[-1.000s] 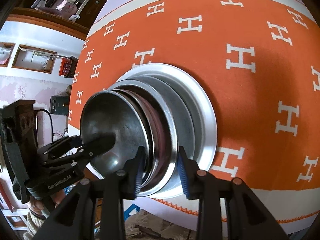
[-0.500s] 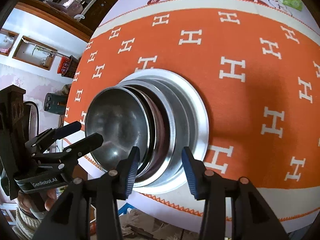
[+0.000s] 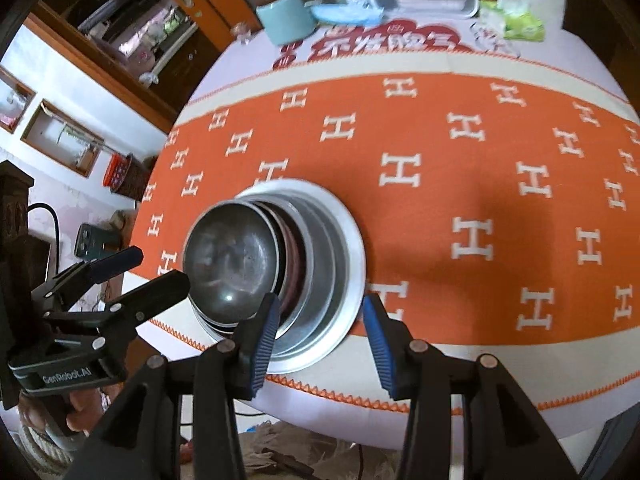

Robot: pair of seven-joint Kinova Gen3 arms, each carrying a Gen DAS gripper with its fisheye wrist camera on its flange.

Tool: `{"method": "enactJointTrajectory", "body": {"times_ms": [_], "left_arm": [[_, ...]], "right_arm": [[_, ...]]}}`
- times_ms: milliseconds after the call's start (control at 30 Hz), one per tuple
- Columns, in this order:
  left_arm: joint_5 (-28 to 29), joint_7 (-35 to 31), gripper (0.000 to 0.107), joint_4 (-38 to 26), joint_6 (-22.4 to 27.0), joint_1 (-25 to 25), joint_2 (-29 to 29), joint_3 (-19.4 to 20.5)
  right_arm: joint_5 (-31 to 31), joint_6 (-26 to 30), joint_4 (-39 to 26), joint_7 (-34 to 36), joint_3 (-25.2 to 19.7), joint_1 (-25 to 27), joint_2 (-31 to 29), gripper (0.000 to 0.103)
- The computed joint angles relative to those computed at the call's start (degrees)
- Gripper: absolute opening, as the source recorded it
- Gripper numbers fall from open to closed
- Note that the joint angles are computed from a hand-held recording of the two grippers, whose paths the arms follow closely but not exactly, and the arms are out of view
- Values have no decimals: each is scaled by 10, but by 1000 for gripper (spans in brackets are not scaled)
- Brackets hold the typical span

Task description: Organize plates and bowls

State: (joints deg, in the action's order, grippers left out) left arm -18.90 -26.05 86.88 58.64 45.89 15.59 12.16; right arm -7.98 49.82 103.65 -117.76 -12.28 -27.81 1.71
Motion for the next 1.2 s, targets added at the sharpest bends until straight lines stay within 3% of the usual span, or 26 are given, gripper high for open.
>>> {"method": "enactJointTrajectory", "body": {"times_ms": [233,333,567,733,933,1200], "left_arm": [[-65,54,101,-84,47,67,33,-7],[-88,67,102,-124,70,92,49,-13],[-137,81,102,-228,138,155,99,-38],[-169,90,102,-307,197,203,139,-62],[-188,81,102,-393,253,248,184,-94],[-193,87,102,-464,302,282,223,-127]], "right_arm": [[76,13,8,-35,-8,5,-64,44],[87,16,15,-36,-5,20,-91,50],[75,15,37,-8,8,59,-150,50],[106,23,42,-14,-12,89,-183,51],[148,24,52,-31,-32,123,-220,56],[119,21,64,24,-2,126,-233,60]]}}
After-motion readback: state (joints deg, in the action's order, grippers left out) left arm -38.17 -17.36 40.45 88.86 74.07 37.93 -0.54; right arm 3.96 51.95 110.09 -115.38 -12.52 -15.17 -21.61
